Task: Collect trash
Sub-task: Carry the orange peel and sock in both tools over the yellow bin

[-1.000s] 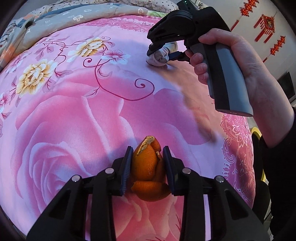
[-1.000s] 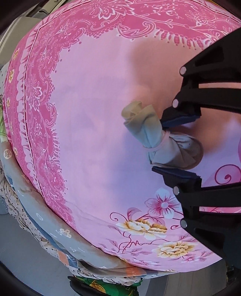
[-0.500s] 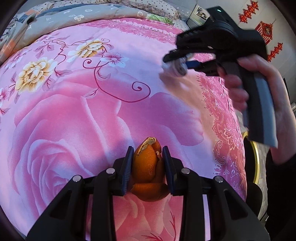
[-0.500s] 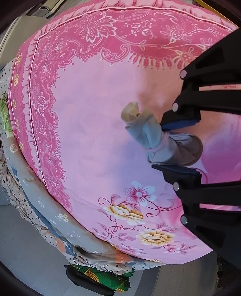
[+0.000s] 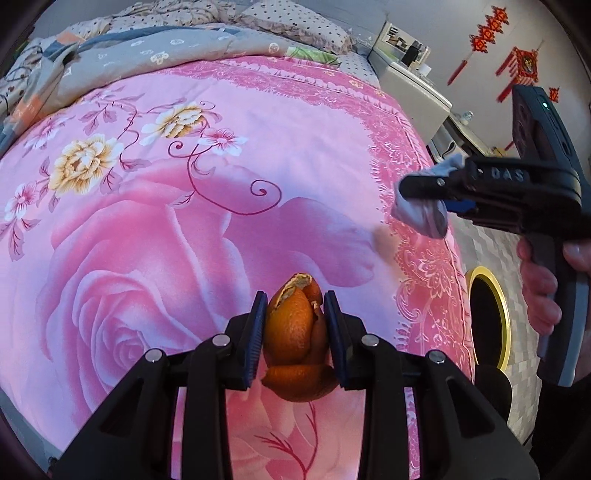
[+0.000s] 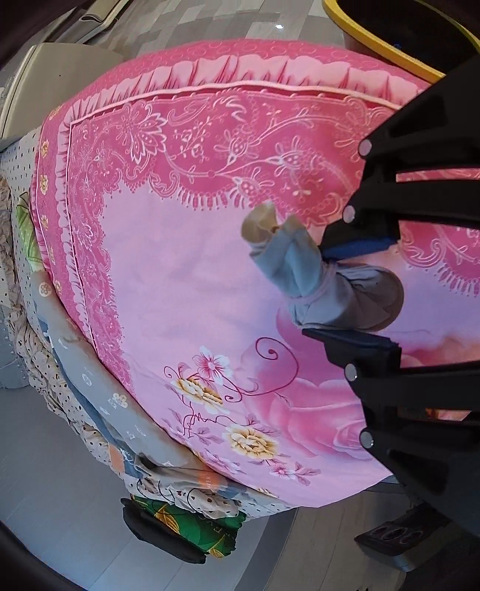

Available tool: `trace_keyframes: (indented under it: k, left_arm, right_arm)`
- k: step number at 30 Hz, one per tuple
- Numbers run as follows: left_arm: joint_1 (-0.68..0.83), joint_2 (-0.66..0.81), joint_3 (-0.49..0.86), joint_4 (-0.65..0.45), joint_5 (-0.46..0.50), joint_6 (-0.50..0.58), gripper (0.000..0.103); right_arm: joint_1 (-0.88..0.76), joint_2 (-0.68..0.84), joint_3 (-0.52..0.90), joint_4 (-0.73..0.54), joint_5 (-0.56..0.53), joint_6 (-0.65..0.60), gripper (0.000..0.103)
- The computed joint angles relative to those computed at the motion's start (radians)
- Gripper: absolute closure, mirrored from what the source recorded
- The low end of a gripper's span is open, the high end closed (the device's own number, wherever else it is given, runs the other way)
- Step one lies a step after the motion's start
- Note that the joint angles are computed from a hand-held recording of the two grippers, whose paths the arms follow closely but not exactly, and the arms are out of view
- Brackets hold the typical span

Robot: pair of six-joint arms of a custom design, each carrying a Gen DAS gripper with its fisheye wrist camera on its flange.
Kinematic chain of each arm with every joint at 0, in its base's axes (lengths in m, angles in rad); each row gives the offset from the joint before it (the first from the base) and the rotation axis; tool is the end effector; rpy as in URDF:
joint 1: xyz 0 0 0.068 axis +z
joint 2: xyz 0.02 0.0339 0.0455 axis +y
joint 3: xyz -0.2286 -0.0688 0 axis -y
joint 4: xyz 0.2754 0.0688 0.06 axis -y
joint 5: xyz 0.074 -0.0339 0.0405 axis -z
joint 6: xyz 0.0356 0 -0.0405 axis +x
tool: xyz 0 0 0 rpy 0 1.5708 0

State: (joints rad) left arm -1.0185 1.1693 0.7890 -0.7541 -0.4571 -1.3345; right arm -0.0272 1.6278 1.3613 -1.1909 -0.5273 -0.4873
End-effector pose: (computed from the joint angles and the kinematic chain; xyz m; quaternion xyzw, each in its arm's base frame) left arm 0.1463 -0.2075 0.1814 -0.1981 0.9313 -0.1097 0.2852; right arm 0.3267 0.0090 0.2230 -0.2342 0.9351 0.2377 0.1191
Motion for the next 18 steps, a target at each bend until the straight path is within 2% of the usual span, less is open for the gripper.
trace_keyframes:
  k: [9, 18]
  left_arm:
    - [-0.117, 0.126, 0.204, -0.119, -0.050, -0.033, 0.074]
    - [-0.184, 0.302, 0.453, -0.148, -0.063, 0.019, 0.074]
  right_arm:
    - [-0.258, -0.071, 0.007, -0.193, -0.065, -0.258, 0.071]
    - [-0.515, 0.013, 0.138, -0.363, -0.100, -0.479, 0.071]
